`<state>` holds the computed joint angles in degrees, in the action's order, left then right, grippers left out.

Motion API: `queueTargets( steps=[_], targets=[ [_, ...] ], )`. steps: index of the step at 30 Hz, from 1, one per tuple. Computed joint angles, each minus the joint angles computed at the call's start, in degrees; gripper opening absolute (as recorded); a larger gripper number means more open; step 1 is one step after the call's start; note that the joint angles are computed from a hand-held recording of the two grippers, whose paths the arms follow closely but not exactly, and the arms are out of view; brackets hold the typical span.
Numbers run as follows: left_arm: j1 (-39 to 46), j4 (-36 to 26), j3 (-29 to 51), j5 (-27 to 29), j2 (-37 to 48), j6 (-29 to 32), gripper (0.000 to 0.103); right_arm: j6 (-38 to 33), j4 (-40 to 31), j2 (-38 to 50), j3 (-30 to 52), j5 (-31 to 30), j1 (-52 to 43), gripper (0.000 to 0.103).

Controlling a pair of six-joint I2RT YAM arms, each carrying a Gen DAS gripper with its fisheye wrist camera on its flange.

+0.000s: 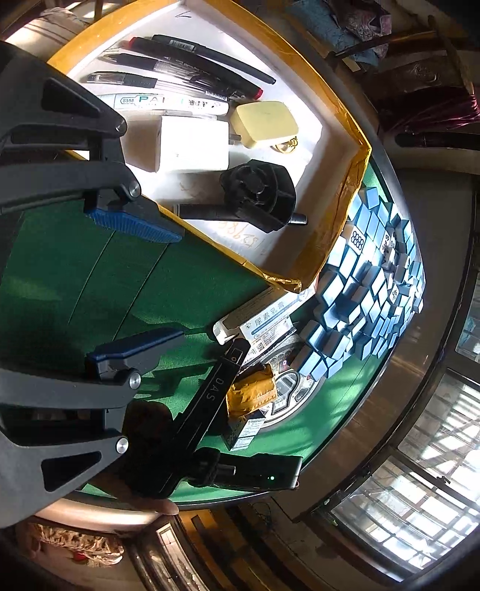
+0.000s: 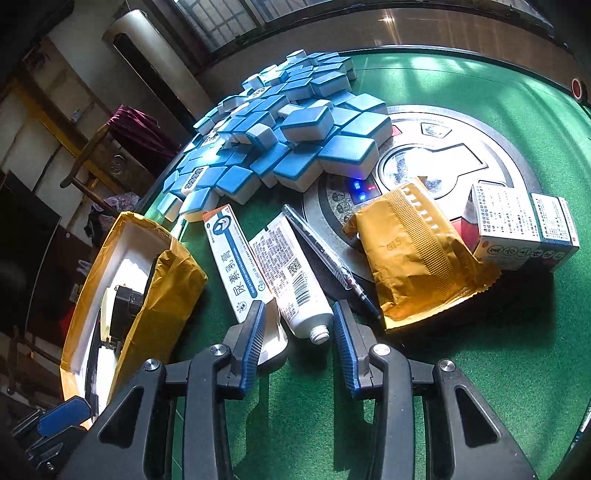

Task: Organize objects
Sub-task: 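Move both open tools from the tray back over the table items, then grasp white tube with right tool and lift it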

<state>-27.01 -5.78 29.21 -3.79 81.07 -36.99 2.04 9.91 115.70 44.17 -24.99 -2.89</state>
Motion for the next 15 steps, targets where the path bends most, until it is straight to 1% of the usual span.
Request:
queueTargets(
  steps=[1,2,3,7,9,11,13,15],
  targets=[
    [-0.4,-0.6,-0.5,-0.8,-1.2,-0.6,0.047,0.1,-0.2,-0.5,-0.2,1.2,0.5,0.033],
    [-0.7,-1.3,-1.1,-1.0,-2.4,-1.0,0.047,0.0,-0.8,-0.8,-0.2,2.3,0.8,0.027],
    [-0.9,-2.0,-1.6,-1.2,-3.8,-1.1,0.047,0.1,-1.2,-1.1,-0.4,3.8,1.4,0.024],
    [-2.8,-4.2,-4.0,-3.8,-8.8,-1.6,0.047,0.4,-1.3,-2.4,-1.5,6.7,2.6,0.022],
    [-3.2,-4.9,-4.5,-3.5,-9.1,-1.5,0.047,0.1,-1.3,-3.4,-2.1,8.4,3.7,0.021],
    [-3.3,-5.8,-5.2,-2.3,-10.3,-0.4,0.047,0.0,-2.2,-4.0,-2.2,10.4,4.9,0.021],
    [-3.6,-7.3,-6.0,-2.4,-13.4,1.4,0.047,-0.3,-3.7,-4.9,-2.2,12.5,5.8,0.021],
    [-3.5,-8.6,-7.0,-2.3,-16.8,3.2,0.047,0.2,-4.7,-5.6,-2.7,13.4,5.8,0.021]
  ],
)
